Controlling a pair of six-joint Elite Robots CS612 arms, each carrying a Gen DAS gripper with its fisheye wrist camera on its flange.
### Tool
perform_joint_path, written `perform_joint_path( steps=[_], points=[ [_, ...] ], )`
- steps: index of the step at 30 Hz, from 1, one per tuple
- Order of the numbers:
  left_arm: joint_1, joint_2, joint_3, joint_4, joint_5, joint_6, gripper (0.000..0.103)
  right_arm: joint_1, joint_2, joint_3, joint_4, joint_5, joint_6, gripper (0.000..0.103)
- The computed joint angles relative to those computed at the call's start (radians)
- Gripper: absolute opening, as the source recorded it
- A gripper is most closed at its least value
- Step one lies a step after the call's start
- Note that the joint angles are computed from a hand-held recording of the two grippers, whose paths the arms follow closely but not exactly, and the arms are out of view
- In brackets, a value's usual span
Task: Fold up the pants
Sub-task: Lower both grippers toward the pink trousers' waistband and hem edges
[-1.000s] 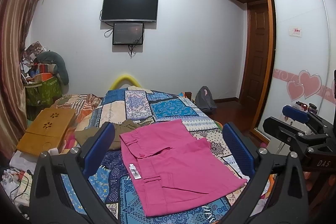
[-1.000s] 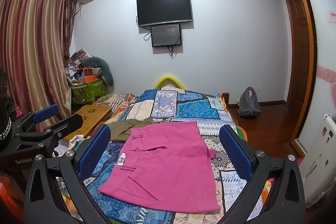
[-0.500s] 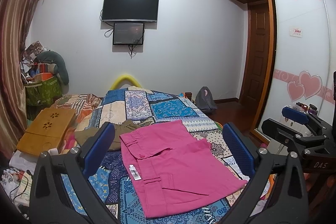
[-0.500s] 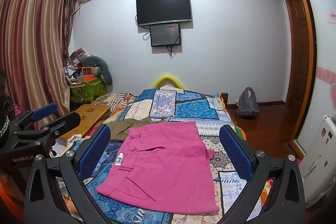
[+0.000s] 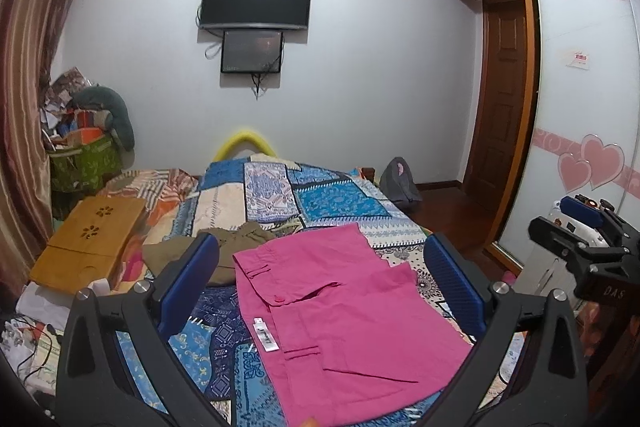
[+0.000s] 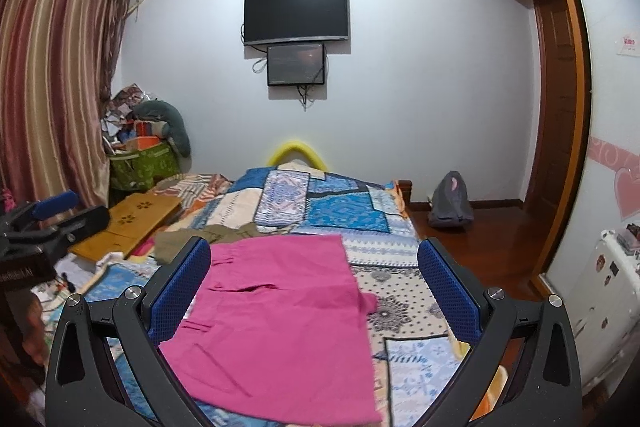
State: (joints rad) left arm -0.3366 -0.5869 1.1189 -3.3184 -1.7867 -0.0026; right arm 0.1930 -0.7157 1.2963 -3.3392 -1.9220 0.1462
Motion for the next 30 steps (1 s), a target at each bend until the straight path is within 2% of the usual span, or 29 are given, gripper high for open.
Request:
perform_joint_path(
  steps=[5,10,14,17,20,22,27,28,29,30],
  points=[
    [0.006,0.068,-0.134,0.148,0.014,0.012,0.103,-0.027,0.011,-0.016,0.065,-0.001,0.03,0.103],
    [0.007,0.154,-0.287,0.313,0.069,0.038,0.102,-0.057,0.029,-0.045,0.162,0.055,0.055,0.103],
    [0.008,0.227,-0.409,0.473,0.088,0.055,0.091,-0.073,0.044,-0.046,0.239,0.106,0.087,0.103],
    [0.009,0.268,-0.474,0.587,0.07,0.075,0.084,-0.082,0.053,-0.045,0.332,0.162,0.101,0.095],
    [0.009,0.279,-0.482,0.679,0.039,0.106,0.077,-0.095,0.057,-0.039,0.434,0.24,0.114,0.085],
    [0.008,0.272,-0.461,0.712,0.027,0.126,0.076,-0.105,0.057,-0.031,0.489,0.292,0.136,0.079],
    [0.008,0.242,-0.39,0.779,-0.025,0.168,0.075,-0.118,0.045,0.005,0.54,0.386,0.19,0.077],
    [0.006,0.24,-0.383,0.784,-0.025,0.176,0.072,-0.119,0.046,0.005,0.546,0.402,0.191,0.076],
    [0.004,0.234,-0.369,0.787,-0.021,0.192,0.067,-0.119,0.047,0.003,0.557,0.416,0.189,0.073],
    [0.002,0.234,-0.367,0.793,-0.02,0.203,0.065,-0.119,0.053,-0.003,0.559,0.431,0.188,0.066]
  ],
)
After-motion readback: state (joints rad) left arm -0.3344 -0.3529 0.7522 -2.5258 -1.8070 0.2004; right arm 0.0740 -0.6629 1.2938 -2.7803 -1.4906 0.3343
